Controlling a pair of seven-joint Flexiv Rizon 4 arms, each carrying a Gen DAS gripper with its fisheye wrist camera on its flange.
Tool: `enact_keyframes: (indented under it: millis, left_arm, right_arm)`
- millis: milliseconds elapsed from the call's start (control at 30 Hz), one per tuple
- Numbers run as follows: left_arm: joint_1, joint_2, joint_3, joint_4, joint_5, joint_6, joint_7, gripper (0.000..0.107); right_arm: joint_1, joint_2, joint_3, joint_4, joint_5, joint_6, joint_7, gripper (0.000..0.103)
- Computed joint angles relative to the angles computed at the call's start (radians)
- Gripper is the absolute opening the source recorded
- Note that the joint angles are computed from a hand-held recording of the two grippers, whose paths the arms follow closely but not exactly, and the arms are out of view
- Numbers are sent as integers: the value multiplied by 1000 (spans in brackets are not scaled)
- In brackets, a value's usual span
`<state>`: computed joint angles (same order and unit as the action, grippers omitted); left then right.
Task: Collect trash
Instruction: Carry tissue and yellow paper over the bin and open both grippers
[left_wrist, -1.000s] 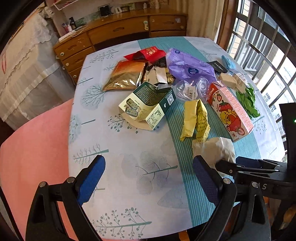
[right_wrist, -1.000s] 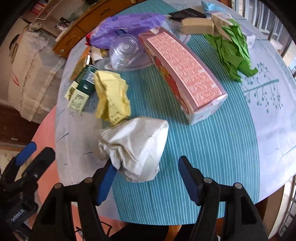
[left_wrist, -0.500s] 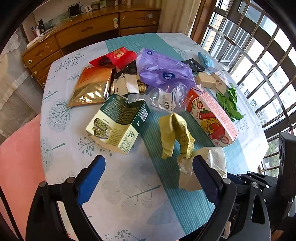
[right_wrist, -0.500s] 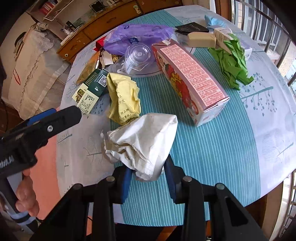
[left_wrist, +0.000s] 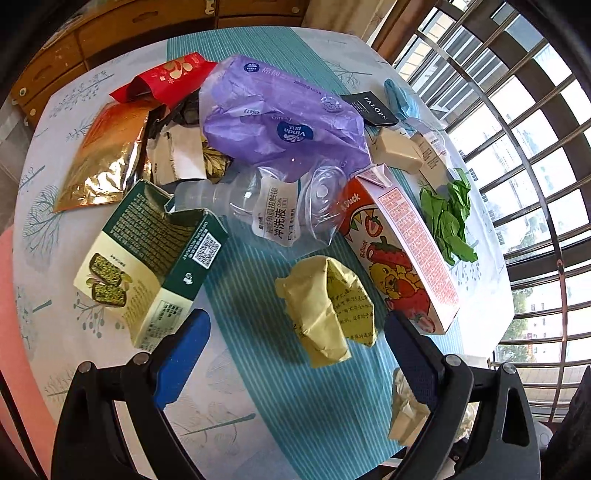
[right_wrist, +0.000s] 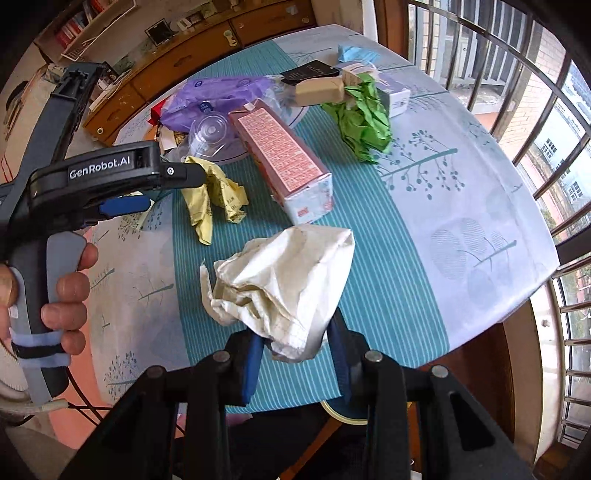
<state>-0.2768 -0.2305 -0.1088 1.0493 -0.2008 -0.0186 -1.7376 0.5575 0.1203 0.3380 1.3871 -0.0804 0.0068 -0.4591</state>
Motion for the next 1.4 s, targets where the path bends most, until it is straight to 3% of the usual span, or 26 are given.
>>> enact_keyframes:
  millis: [267, 300, 333, 433, 700, 900, 1000, 1200, 1400]
  left_arm:
    - [-62, -83, 1, -117, 124, -61, -60, 94]
    - [-70, -91, 4, -126, 140, -72, -67, 88]
    - [-71, -94, 6, -126, 140, -75, -69, 70]
    - [-58, -108, 4, -121, 85, -114, -91, 37]
    - [-61, -4, 12, -29, 102, -79, -112, 32]
    - [-80, 119, -6, 19, 143, -64, -191, 32]
    - [-110, 193, -35, 38, 208, -70, -288, 32]
    - [-212, 226, -154, -35, 373, -176, -550, 32]
    - [-313, 196, -220, -71, 425, -308, -713, 32]
  right_arm:
    - [-13, 50, 13, 39, -17, -35, 76, 34]
    - [-15, 53, 12, 39, -17, -39, 78, 34]
    - [-17, 57, 11, 40, -16, -42, 77, 33]
    - [-24, 66, 7, 41, -5, -51, 65, 34]
    - [-38, 72, -13, 23, 12, -49, -66, 34]
    - [-65, 106, -42, 12, 28, -21, -263, 34]
    - [-82, 150, -60, 19, 56, -16, -397, 34]
    - [-119, 277, -107, 80, 177, -36, -623, 34]
    - [-152, 390, -150, 168, 321, -112, -688, 34]
